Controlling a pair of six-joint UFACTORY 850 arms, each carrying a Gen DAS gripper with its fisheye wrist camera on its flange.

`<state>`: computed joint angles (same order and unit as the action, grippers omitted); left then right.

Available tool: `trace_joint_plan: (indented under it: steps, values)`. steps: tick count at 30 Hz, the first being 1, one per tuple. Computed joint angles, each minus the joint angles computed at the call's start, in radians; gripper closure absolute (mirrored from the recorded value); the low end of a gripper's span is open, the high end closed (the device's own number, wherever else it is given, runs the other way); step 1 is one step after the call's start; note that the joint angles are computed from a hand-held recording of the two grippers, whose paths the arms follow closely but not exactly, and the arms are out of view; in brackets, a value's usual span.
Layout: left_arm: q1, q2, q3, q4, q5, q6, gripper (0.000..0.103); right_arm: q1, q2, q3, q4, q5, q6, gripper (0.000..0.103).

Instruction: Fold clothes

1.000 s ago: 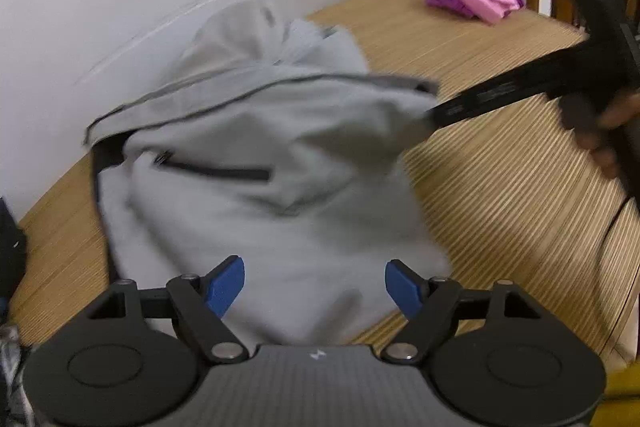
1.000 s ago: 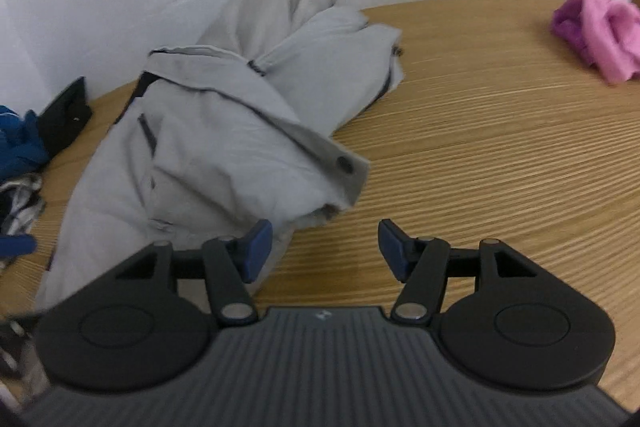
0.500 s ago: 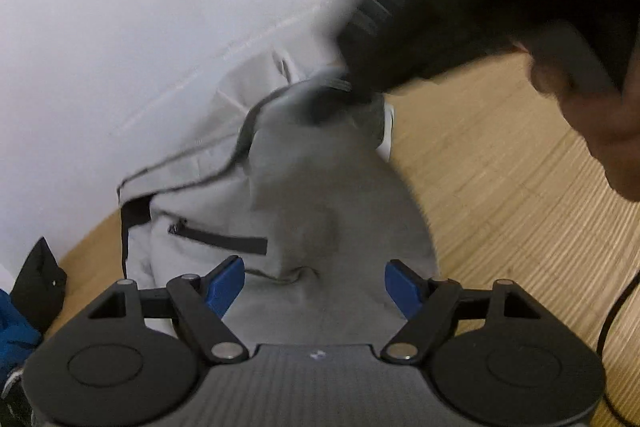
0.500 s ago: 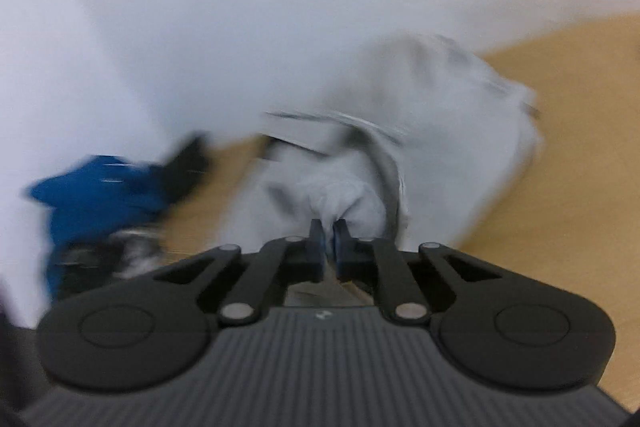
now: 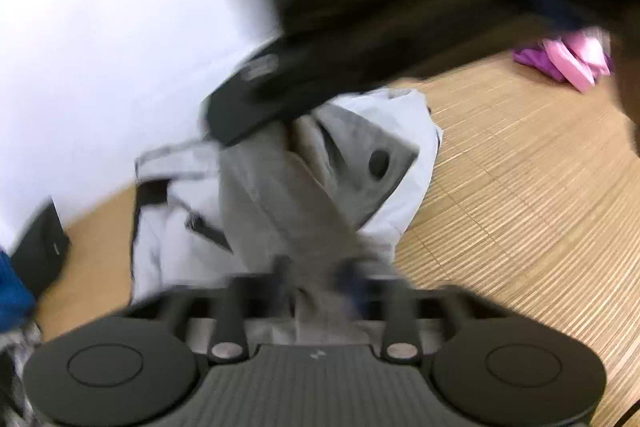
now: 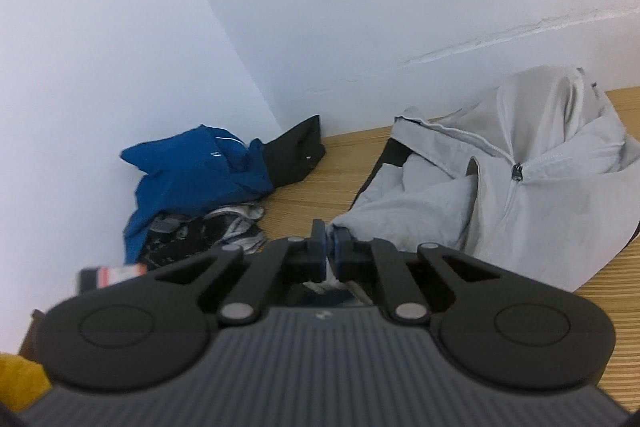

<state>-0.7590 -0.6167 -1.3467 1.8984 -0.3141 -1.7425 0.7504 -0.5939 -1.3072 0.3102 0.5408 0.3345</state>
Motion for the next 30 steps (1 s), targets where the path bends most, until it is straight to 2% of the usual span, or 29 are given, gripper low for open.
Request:
trace_joint_plan:
  steps: [2, 5, 6, 7, 8, 9, 13, 16, 19, 23, 24, 26, 27, 29, 30]
  values:
    - [0.020, -0.011, -0.032, -0.096, 0.016, 0.054, 0.092, -0.013, 0.003, 0.032, -0.089, 0.035, 0.091, 0.093]
    - [0.046, -0.003, -0.053, -0.137, 0.005, 0.062, 0.092, 0.001, 0.022, 0.096, -0.012, 0.131, 0.040, 0.091]
    - [0.055, 0.010, -0.047, -0.124, -0.006, 0.052, 0.092, 0.008, 0.032, 0.120, 0.045, 0.155, -0.005, 0.074]
    - [0.065, 0.024, -0.042, -0.111, -0.016, 0.043, 0.092, 0.018, 0.037, 0.140, 0.141, 0.173, -0.079, 0.063]
    - [0.074, 0.036, -0.037, -0.098, -0.027, 0.034, 0.092, 0.029, 0.040, 0.157, 0.236, 0.193, -0.152, 0.041]
    - [0.083, 0.042, -0.040, -0.115, -0.023, 0.056, 0.091, 0.038, 0.035, 0.170, 0.321, 0.213, -0.214, 0.032]
    - [0.091, 0.037, -0.054, -0.205, -0.115, 0.141, 0.091, 0.052, -0.024, 0.139, 0.519, 0.165, -0.353, 0.032]
    - [0.107, 0.029, -0.076, -0.336, -0.075, 0.227, 0.091, 0.051, -0.097, 0.074, 0.528, 0.130, -0.370, 0.032]
    - [0.098, 0.035, -0.058, -0.311, -0.103, 0.229, 0.087, 0.059, -0.179, -0.020, 0.543, 0.117, -0.431, 0.030]
    - [0.086, 0.023, -0.060, -0.301, -0.158, 0.237, 0.084, 0.061, -0.261, -0.150, 0.710, 0.083, -0.674, 0.028]
    - [0.086, 0.019, -0.065, -0.317, -0.168, 0.244, 0.083, 0.066, -0.258, -0.147, 0.717, 0.090, -0.659, 0.028]
    - [0.102, -0.001, -0.100, -0.413, -0.131, 0.319, 0.082, 0.077, -0.248, -0.131, 0.702, 0.113, -0.591, 0.028]
    - [0.110, -0.012, -0.119, -0.469, -0.113, 0.364, 0.078, 0.082, -0.243, -0.123, 0.696, 0.125, -0.559, 0.028]
    - [0.110, -0.061, -0.178, -0.543, -0.121, 0.447, 0.069, 0.093, -0.218, -0.069, 0.607, 0.169, -0.463, 0.028]
    - [0.108, -0.084, -0.201, -0.552, -0.127, 0.463, 0.064, 0.097, -0.215, -0.061, 0.595, 0.166, -0.463, 0.027]
